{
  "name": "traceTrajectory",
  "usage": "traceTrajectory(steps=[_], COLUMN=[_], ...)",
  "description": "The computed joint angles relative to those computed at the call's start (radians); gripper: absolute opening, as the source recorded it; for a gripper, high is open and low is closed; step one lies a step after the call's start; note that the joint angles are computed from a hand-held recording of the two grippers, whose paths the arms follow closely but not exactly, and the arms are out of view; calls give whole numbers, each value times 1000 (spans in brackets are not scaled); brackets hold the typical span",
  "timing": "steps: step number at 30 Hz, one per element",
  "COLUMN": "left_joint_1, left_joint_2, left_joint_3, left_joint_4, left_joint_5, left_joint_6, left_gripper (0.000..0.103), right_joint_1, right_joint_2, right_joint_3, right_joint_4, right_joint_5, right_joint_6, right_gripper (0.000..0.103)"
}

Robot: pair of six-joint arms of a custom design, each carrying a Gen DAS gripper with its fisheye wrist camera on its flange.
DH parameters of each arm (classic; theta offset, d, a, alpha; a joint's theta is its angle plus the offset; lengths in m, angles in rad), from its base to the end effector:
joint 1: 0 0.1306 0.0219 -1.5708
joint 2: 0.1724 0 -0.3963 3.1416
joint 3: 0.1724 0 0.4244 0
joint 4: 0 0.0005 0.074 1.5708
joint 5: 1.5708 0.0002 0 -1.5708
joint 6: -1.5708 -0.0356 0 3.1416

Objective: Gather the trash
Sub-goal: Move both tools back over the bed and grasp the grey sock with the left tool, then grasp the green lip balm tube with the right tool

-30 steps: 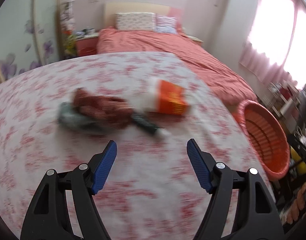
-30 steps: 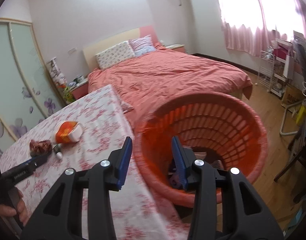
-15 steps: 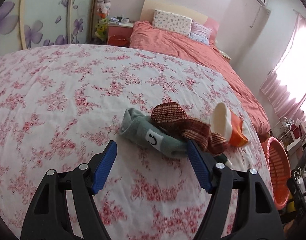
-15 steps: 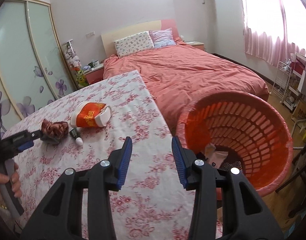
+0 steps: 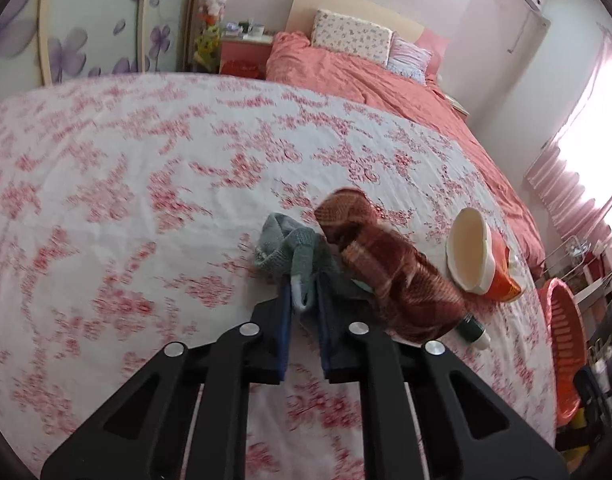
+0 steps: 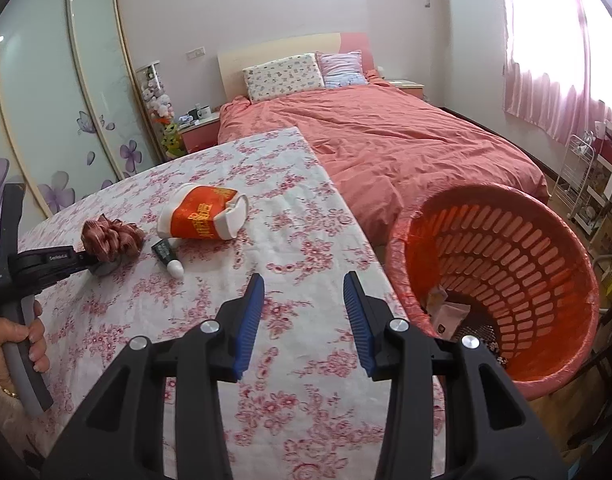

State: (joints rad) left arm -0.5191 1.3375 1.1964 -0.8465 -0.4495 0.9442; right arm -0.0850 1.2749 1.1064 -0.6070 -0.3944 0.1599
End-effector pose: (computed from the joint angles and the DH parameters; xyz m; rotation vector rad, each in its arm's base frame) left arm 0.4209 -0.2233 0.3778 -0.6720 2.3278 -0.0736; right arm 0.4671 -0.0266 0.3778 -0.2776 2.2795 0.3364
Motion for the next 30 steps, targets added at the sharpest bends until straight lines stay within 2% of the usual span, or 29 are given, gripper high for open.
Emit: traceTrajectory(steps=[7,12,17,27,30], left_joint_1=[-6,9,17,16,13], left_joint_2=[-99,-160,-202,-220,-215], left_joint_3=[-62,-98,-120,-134,-132], left_joint_4=[-39,-62,-70,-43,-36], left_joint_5=[-81,-109,-116,-97,-88], left_joint_6=[-20,-11,-10,-35,-40], left_gripper=[10,10,10,10,10], right_joint_1=[65,142,212,286,290], right_joint_2=[21,65,136,228,239], right_joint_3=[22,62,129,217,222], right_joint_4=[-29,-72,-138,-193,-208], right_joint_5=[-1,-5,12,88,85], right_joint_6=[8,27,57,103,109], right_gripper=[41,41,41,41,33])
